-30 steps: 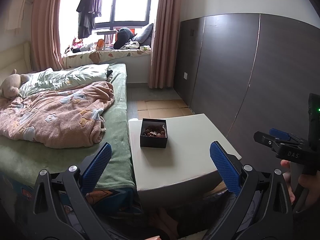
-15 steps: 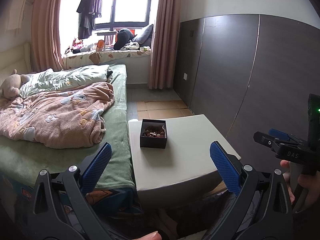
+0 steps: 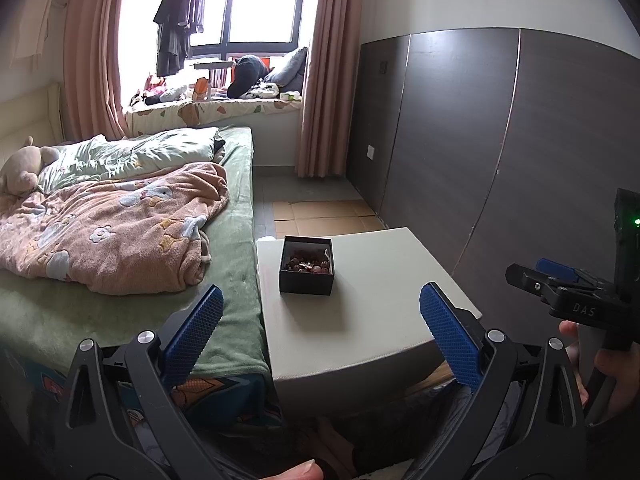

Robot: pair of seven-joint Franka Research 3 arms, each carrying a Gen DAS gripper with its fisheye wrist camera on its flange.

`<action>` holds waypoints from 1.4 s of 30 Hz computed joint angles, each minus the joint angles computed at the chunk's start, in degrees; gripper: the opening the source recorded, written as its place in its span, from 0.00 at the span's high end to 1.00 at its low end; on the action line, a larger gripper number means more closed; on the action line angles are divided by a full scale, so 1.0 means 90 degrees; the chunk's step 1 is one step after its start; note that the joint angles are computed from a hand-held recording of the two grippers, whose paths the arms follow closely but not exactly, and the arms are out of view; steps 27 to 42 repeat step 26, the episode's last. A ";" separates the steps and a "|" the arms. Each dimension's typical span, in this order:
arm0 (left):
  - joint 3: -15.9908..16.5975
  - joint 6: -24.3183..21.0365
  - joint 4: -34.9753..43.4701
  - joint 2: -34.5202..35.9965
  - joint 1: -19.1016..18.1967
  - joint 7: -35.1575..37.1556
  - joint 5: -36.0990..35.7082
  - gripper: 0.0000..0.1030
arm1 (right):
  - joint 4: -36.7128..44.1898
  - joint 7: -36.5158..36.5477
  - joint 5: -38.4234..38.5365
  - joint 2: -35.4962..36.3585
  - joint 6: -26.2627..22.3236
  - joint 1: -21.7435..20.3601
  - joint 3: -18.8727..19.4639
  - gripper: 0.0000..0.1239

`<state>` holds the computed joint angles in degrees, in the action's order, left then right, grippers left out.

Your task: Organize jewelry

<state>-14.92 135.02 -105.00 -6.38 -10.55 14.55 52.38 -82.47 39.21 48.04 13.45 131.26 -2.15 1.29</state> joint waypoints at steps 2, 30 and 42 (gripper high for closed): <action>0.0009 0.0031 -0.0009 0.0003 0.0001 -0.0002 -0.0017 0.05 | 0.0004 0.0018 -0.0018 0.0000 -0.0011 0.0001 -0.0001 0.23; 0.0254 0.0898 -0.0702 0.0027 0.0426 -0.0788 0.0285 0.05 | 0.0084 0.0413 -0.0658 0.0674 0.0329 0.0244 0.0138 0.23; 0.0254 0.0898 -0.0702 0.0027 0.0426 -0.0788 0.0285 0.05 | 0.0084 0.0413 -0.0658 0.0674 0.0329 0.0244 0.0138 0.23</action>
